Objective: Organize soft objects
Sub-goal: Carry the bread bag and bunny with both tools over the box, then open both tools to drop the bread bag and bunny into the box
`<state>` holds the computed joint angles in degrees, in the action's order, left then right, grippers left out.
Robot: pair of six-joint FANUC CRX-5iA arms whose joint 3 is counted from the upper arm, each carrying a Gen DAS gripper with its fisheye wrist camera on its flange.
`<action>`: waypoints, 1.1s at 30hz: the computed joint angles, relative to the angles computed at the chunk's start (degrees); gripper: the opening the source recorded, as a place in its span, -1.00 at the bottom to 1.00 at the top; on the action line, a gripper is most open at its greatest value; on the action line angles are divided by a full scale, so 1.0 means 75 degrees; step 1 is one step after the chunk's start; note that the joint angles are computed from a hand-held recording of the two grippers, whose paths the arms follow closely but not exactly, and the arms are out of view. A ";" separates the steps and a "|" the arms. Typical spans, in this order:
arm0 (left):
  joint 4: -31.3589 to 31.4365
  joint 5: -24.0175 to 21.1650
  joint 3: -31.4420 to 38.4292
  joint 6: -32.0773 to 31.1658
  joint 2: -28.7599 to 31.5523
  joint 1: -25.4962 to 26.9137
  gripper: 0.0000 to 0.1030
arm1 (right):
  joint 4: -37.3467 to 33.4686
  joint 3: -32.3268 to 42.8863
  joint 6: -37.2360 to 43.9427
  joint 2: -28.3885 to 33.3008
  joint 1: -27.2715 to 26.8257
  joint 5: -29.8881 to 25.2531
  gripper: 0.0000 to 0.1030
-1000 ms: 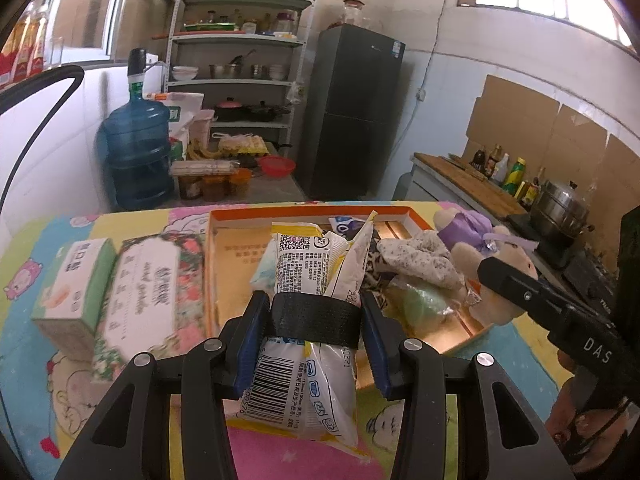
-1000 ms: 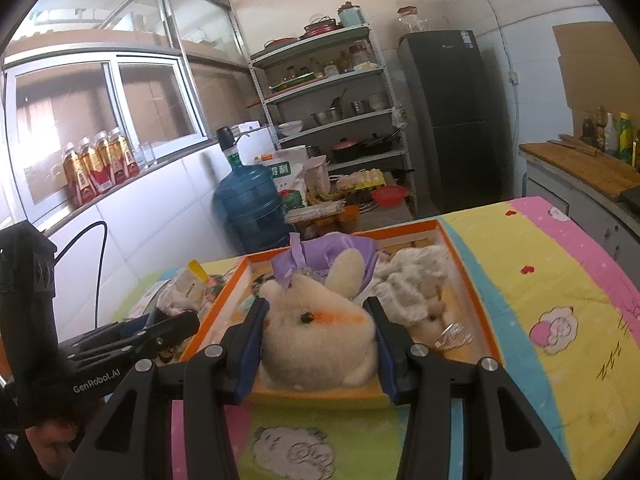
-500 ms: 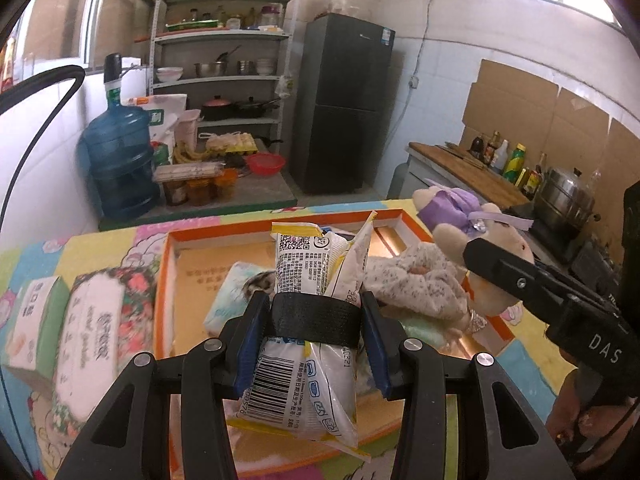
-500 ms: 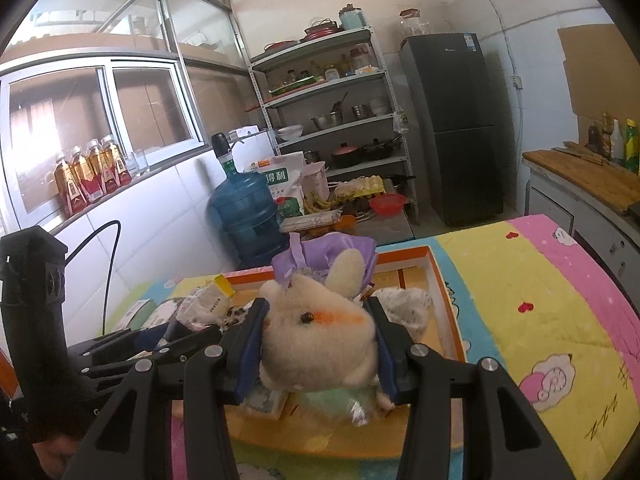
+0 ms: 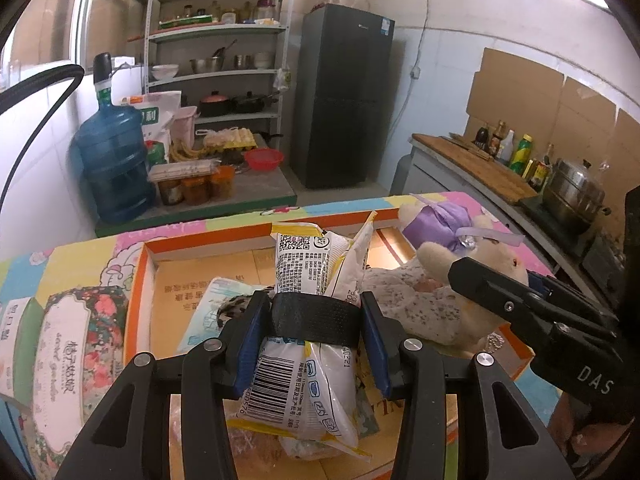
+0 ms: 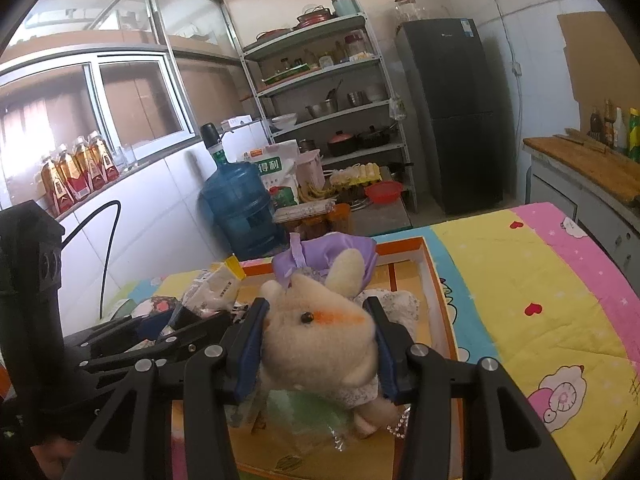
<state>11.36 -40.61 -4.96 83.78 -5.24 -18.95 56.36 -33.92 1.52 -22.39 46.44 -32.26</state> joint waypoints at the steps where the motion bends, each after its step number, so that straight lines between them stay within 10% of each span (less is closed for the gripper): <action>1: -0.0026 -0.0010 0.0028 0.0028 0.0042 -0.0012 -0.09 | -0.0007 -0.0003 0.0013 0.0008 -0.0009 0.0006 -0.06; 33: 0.0585 0.0046 -0.0076 -0.0382 0.0493 0.0110 0.07 | -0.1276 0.0381 0.1152 0.0488 0.0021 -0.0324 0.01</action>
<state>15.75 -40.26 -5.53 80.92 -1.55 -18.13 46.79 -31.06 10.17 -18.73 46.59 -34.69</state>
